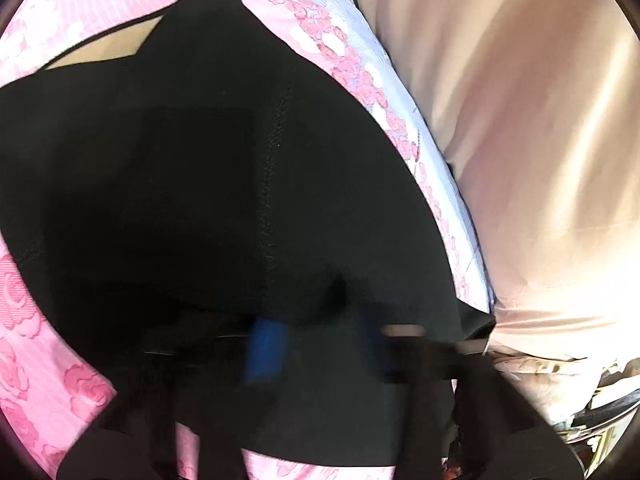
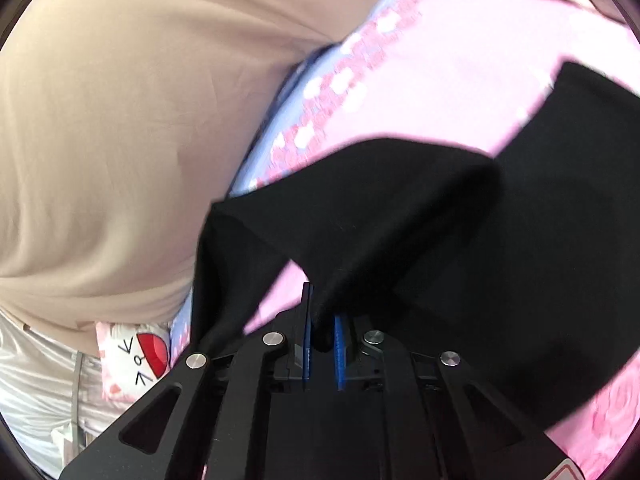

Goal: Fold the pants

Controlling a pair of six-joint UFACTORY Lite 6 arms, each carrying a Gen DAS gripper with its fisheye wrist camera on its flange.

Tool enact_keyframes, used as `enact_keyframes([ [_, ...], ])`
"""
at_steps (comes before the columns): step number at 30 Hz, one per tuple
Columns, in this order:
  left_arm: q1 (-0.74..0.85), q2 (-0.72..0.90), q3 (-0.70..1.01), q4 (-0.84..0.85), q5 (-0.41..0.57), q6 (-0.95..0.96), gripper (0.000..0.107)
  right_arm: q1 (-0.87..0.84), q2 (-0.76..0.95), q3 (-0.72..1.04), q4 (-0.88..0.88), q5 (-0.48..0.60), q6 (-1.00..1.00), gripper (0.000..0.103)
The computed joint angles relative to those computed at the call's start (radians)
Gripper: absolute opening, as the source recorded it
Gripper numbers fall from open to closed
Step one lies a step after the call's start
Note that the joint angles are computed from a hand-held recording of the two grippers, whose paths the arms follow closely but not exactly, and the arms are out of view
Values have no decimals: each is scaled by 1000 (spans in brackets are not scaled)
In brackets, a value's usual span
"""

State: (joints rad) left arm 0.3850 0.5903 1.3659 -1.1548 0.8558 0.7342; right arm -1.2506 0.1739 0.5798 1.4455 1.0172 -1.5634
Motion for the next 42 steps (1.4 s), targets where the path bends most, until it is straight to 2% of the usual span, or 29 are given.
enact_keyframes([
  [2, 16, 11, 25, 0, 22, 11, 5, -56, -110, 12, -70, 61, 30, 8],
  [4, 52, -34, 12, 4, 57, 54, 4, -180, -220, 53, -160, 134, 57, 7],
  [6, 88, -74, -7, 4, 99, 112, 5, -322, -214, 152, -219, 190, 48, 7],
  [8, 99, -114, -13, 40, 80, 126, 5, -368, -138, 263, -279, 111, 32, 7],
  [10, 109, -136, -23, 94, 43, 112, 5, -335, 24, 358, -329, -43, -6, 8],
  [12, 121, -125, -26, 124, 19, 106, 5, -302, 215, 465, -383, -147, 57, 20],
  [14, 140, -117, -38, 145, 21, 90, 5, -326, 280, 491, -361, -122, 25, 23],
  [15, 149, -124, -61, 141, 19, 105, 5, -349, 270, 469, -333, -113, -18, 33],
  [16, 161, -134, -83, 142, 19, 119, 5, -377, 218, 413, -300, -110, -61, 49],
  [18, 179, -143, -111, 135, 18, 150, 6, -452, 146, 325, -258, -75, -137, 64],
  [20, 175, -133, -109, 131, 7, 154, 8, -524, 72, 255, -273, -4, -141, 65],
  [22, 211, -136, -110, 137, 35, 173, 9, -563, 62, 248, -324, 70, -118, 65],
  [23, 215, -138, -112, 137, 39, 175, 14, -593, 48, 243, -353, 107, -113, 65],
  [24, 209, -120, -99, 135, 38, 168, 26, -616, 33, 226, -370, 121, -117, 65],
  [26, 208, -89, -75, 117, 56, 156, 42, -666, 17, 192, -408, 138, -139, 65],
  [27, 205, -77, -66, 95, 62, 157, 38, -687, -5, 164, -431, 143, -143, 65],
  [28, 200, -71, -55, 97, 62, 153, 30, -692, -14, 141, -437, 137, -149, 65],
  [29, 196, -63, -41, 104, 67, 151, 2, -697, -29, 109, -443, 132, -155, 65],
  [33, 217, -97, -16, 142, 113, 150, 3, -719, -106, 8, -475, 154, -187, 65],
  [36, 309, -177, -46, 228, 184, 134, 4, -744, -219, -69, -502, 211, -204, 66],
  [37, 333, -175, -50, 257, 195, 125, 4, -746, -240, -87, -508, 224, -213, 69],
  [38, 345, -162, -55, 292, 183, 121, 6, -741, -257, -104, -511, 224, -224, 71],
  [40, 335, -103, -69, 389, 92, 78, 9, -702, -288, -157, -487, 165, -246, 71],
  [42, 370, -96, -110, 340, 87, 110, 14, -645, -282, -179, -469, 114, -219, 71],
])
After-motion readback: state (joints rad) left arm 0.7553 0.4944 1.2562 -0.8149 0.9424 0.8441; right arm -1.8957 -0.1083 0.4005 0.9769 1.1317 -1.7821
